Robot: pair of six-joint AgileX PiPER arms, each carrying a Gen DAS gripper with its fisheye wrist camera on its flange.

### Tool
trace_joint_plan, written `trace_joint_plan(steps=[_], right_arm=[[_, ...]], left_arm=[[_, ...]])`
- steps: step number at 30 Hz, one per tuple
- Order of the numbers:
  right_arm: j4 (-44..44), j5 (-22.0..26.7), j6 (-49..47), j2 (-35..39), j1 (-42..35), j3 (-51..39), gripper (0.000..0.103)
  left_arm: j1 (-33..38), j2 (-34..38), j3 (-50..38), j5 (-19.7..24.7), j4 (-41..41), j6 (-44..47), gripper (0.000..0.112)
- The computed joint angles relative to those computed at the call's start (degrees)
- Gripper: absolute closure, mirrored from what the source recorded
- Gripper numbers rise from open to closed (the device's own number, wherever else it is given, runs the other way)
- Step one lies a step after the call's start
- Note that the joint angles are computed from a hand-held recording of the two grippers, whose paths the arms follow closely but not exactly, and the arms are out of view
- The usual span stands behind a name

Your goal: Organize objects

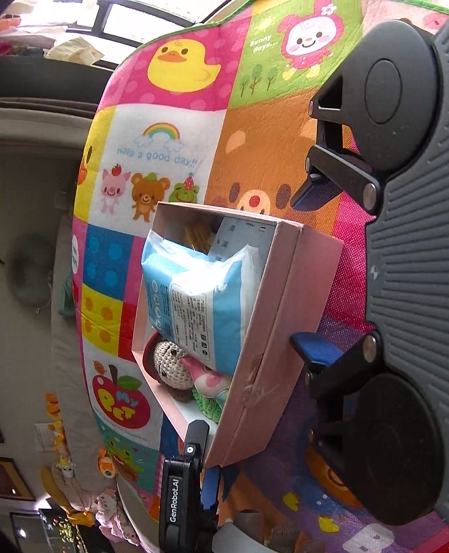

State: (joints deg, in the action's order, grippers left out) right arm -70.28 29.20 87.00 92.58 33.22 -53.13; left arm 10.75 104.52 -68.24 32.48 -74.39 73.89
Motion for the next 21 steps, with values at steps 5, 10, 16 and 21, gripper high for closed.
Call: trace_joint_plan(steps=[5, 10, 16, 21], right_arm=[[-1.36, 4.91, 11.54, -6.76, 6.80, 7.32, 0.000], [7.58, 10.52, 15.22, -8.23, 14.38, 10.65, 0.000], [7.74, 16.43, 20.94, -7.17, 19.99, 12.14, 0.000], [4.88, 17.73, 25.14, -4.86, 19.83, 11.48, 0.000]], left_arm=[[4.47, -12.57, 14.88, 4.49, -7.47, 17.02, 0.010], [3.79, -23.82, 32.91, 0.11, -12.07, 30.73, 0.010], [-3.97, -23.90, 35.38, -10.98, -17.13, 32.53, 0.010], [-10.17, -24.21, 35.95, -18.91, -22.78, 35.51, 0.009]])
